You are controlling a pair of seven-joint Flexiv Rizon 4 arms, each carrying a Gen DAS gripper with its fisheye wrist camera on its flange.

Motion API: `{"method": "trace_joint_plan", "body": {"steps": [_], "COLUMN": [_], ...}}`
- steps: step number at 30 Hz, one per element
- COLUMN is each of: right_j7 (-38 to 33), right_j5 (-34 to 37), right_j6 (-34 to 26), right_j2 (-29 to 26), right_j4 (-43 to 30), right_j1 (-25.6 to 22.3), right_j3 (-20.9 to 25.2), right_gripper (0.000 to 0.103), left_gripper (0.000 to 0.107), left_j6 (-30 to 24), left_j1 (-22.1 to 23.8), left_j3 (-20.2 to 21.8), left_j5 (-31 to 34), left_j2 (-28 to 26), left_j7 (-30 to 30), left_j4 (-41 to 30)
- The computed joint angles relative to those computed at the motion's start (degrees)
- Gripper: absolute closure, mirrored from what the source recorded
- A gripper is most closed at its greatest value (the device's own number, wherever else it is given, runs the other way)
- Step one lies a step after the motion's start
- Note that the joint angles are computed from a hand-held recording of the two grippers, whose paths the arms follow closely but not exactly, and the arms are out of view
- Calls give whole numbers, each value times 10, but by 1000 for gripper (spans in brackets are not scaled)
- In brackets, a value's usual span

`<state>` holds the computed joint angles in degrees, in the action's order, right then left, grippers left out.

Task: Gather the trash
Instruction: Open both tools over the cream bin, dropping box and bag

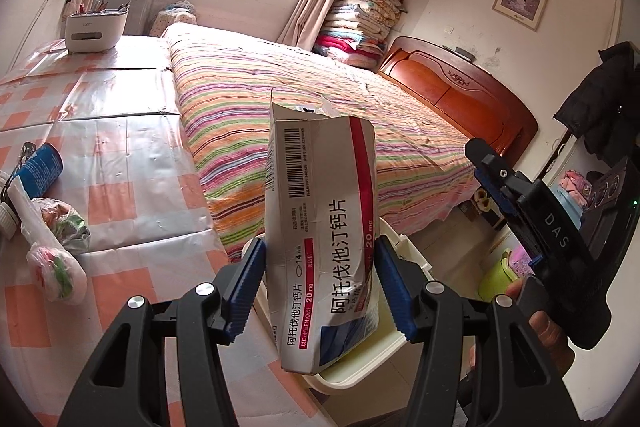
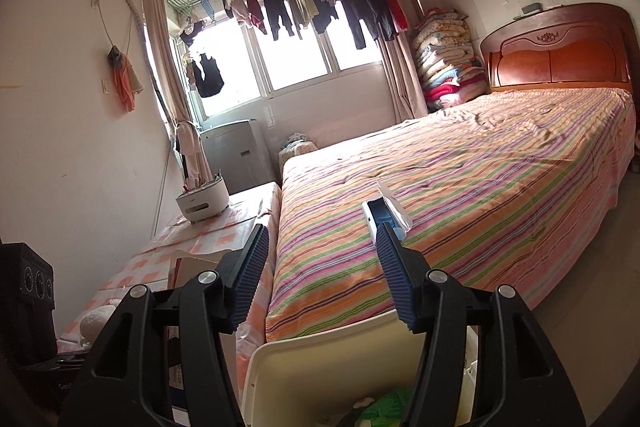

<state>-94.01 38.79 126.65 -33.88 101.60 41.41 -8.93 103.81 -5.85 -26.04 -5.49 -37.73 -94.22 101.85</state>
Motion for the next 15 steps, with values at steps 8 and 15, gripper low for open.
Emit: {"method": "trace_joint_plan", "body": {"steps": [8,15], "right_j7": [14,23], "right_j5": [-16,-22], "right_j6": [21,26], "right_j2": [1,1], "right_j4": [11,13], "right_j1": [-21,-30], "right_j3": [23,31], "right_gripper": [37,37], "left_gripper": [47,25], "left_j6": [-23,-21], "left_j1": [-31,-87], "left_j3": [20,90], "left_j5": [-12,-44], "left_j2": [-15,-5], "left_j7": [20,9], "left_j4": [-29,-33]}}
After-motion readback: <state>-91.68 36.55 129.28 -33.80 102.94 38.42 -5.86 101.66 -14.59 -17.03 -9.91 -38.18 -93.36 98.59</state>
